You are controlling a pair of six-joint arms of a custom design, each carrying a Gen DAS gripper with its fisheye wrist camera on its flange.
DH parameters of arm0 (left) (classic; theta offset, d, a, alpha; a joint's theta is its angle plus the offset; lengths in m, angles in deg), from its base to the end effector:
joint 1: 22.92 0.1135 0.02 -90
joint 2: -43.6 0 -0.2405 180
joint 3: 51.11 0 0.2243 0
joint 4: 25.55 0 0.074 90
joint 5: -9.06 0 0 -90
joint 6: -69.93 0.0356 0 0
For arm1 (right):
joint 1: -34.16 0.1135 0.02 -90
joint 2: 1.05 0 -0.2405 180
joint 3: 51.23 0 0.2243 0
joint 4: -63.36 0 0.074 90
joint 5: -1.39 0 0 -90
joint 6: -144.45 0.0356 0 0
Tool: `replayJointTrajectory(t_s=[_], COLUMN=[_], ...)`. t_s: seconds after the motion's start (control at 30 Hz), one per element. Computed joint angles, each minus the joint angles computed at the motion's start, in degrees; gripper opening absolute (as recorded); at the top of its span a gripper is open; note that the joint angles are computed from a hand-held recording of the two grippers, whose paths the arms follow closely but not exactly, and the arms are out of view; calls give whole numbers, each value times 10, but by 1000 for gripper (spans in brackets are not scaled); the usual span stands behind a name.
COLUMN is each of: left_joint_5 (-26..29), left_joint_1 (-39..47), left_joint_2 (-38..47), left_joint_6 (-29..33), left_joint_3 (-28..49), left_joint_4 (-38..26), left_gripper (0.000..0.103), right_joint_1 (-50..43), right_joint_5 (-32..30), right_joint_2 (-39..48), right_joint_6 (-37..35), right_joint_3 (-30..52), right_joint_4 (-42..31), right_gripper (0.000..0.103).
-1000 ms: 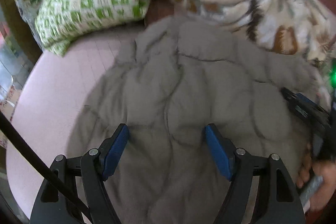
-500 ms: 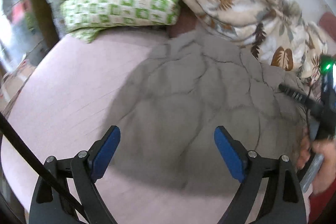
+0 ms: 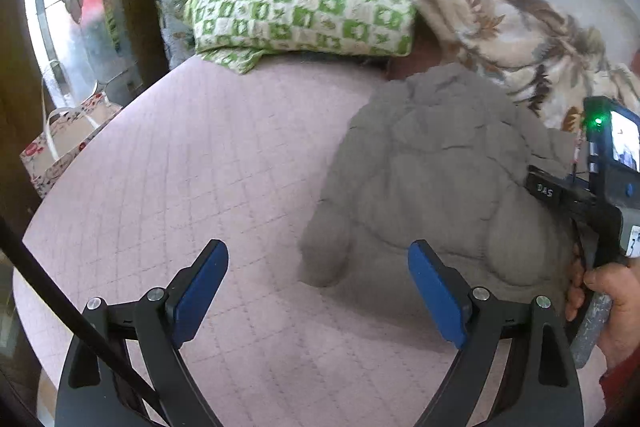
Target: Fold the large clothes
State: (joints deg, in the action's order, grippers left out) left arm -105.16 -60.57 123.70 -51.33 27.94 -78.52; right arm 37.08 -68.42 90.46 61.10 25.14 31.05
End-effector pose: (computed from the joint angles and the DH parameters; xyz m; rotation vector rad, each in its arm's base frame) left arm 0.2191 -0.1506 0.2602 -0.0331 2.4007 -0.0163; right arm 0.3157 0.0038 0.2162 0.2397 2.3477 -0.3412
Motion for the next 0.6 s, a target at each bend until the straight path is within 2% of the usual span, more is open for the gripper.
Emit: replayJointTrajectory(t_s=[0.03, 0.1, 0.17, 0.3, 0.47, 0.6], left_joint_5=[21, 55, 42, -12, -9, -7], left_joint_1=[12, 30, 29, 10, 12, 8], left_joint_2=[-5, -23, -35, -32, -28, -22], left_joint_6=[1, 3, 2, -1, 7, 18], left_joint_3=[0, -8, -12, -15, -14, -11], left_joint_4=[1, 7, 8, 7, 9, 14], left_gripper=[91, 91, 91, 91, 91, 91], right_joint_1=[-4, -6, 4, 47, 89, 93], right_joint_5=[1, 3, 22, 60, 32, 45], right_joint_2=[11, 18, 8, -30, 57, 134], right_joint_6=[5, 12, 25, 40, 56, 80], right_joint_3=[2, 31, 67, 88, 170, 187], right_joint_4=[6, -33, -87, -90, -125, -107], right_gripper=[73, 74, 74, 74, 74, 79])
